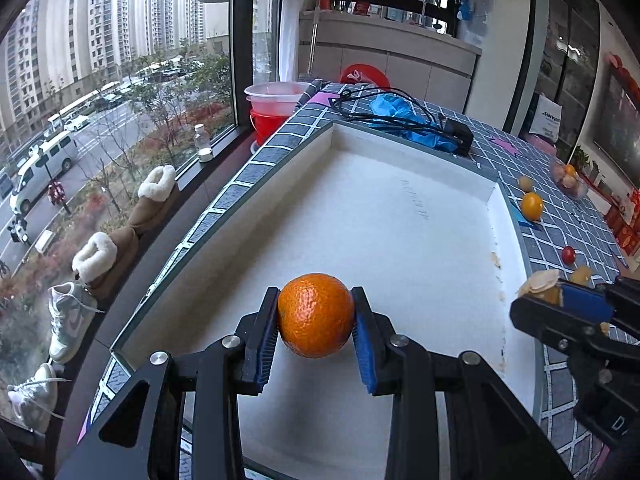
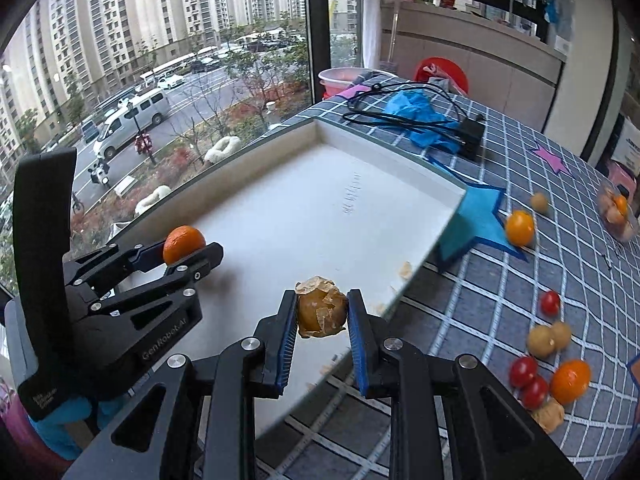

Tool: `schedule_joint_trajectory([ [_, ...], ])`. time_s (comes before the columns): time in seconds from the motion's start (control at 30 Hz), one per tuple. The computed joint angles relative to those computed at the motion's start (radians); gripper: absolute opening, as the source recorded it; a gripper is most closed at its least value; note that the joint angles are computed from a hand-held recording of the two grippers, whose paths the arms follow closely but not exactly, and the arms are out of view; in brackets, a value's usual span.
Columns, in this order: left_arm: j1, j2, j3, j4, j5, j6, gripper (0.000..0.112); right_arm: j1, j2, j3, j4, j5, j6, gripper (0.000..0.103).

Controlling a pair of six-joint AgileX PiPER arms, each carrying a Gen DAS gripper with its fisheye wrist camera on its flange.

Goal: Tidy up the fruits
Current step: 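Carry the orange with the left tool while the right tool carries the dried fruit over the white tray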

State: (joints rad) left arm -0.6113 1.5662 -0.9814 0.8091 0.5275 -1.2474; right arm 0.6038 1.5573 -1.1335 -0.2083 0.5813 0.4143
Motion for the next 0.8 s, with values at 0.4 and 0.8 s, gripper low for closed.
schedule_joint_trajectory([
  [0.4,0.01,0.01,0.003,-0.007,-0.019,0.02,0.037,0.001,0.051,-0.035,0.02,0.002,-0.026,0.026],
  [0.8,-0.018,0.025,-0.007,0.03,0.014,0.001,0.057,-0.046,0.071,-0.039,0.134,-0.012,-0.139,0.036],
])
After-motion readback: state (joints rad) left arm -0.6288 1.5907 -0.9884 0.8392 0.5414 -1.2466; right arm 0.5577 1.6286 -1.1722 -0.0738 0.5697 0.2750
